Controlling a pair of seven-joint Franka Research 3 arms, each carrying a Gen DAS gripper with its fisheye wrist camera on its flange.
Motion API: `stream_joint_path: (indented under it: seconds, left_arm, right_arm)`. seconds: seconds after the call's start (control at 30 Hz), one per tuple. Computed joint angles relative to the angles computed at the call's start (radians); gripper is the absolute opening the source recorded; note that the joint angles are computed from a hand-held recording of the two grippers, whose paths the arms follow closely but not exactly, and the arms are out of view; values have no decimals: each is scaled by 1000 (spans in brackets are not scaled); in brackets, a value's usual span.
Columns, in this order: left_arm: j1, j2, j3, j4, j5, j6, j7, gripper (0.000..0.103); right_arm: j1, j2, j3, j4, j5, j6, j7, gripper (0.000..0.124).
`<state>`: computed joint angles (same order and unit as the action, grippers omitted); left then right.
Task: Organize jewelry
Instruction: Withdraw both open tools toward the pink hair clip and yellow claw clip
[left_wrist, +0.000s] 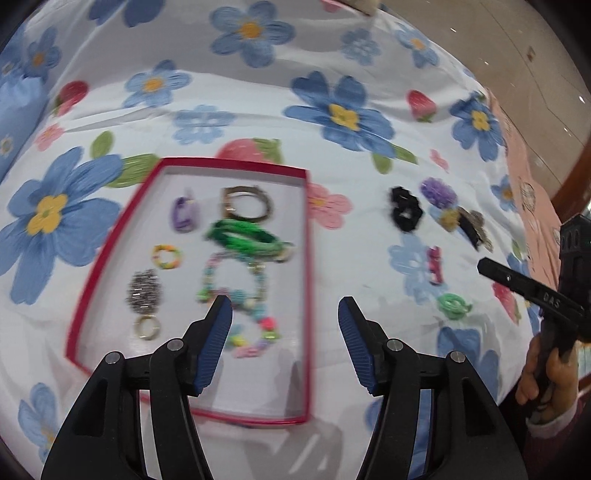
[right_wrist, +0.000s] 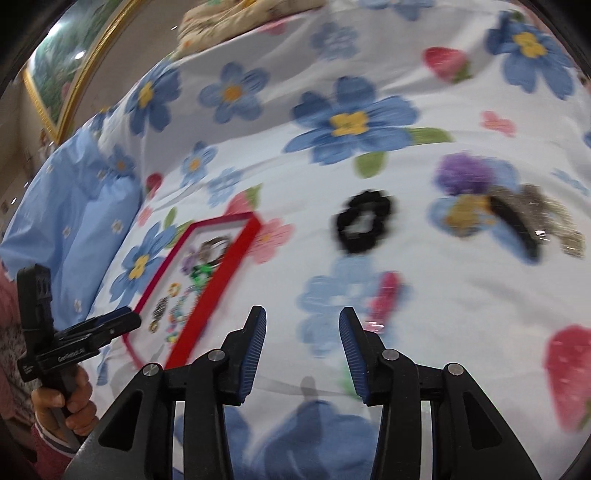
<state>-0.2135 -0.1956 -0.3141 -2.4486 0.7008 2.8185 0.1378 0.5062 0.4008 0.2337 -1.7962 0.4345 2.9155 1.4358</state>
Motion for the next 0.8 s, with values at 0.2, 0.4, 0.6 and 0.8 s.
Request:
stream_joint_path:
  seconds: [0.2, 0.4, 0.6, 0.8]
  left_arm:
    - [-45, 112, -9, 128, -1, -24, 34, 59]
    - [-113, 232, 11, 272, 18, -51, 62, 60]
    - [-172, 344, 42, 395, 3, -60, 113, 61]
    - [-205, 445, 62, 494, -73, -58, 202, 61]
  right_arm:
    - [-35, -58, -30, -80, 12, 36, 14, 46]
    - [-75, -69, -30, -100, 25, 32, -11, 48]
    - [-94, -38, -44, -53, 2, -13, -34, 48]
    - [-92, 22, -67, 46, -47, -71, -56, 48]
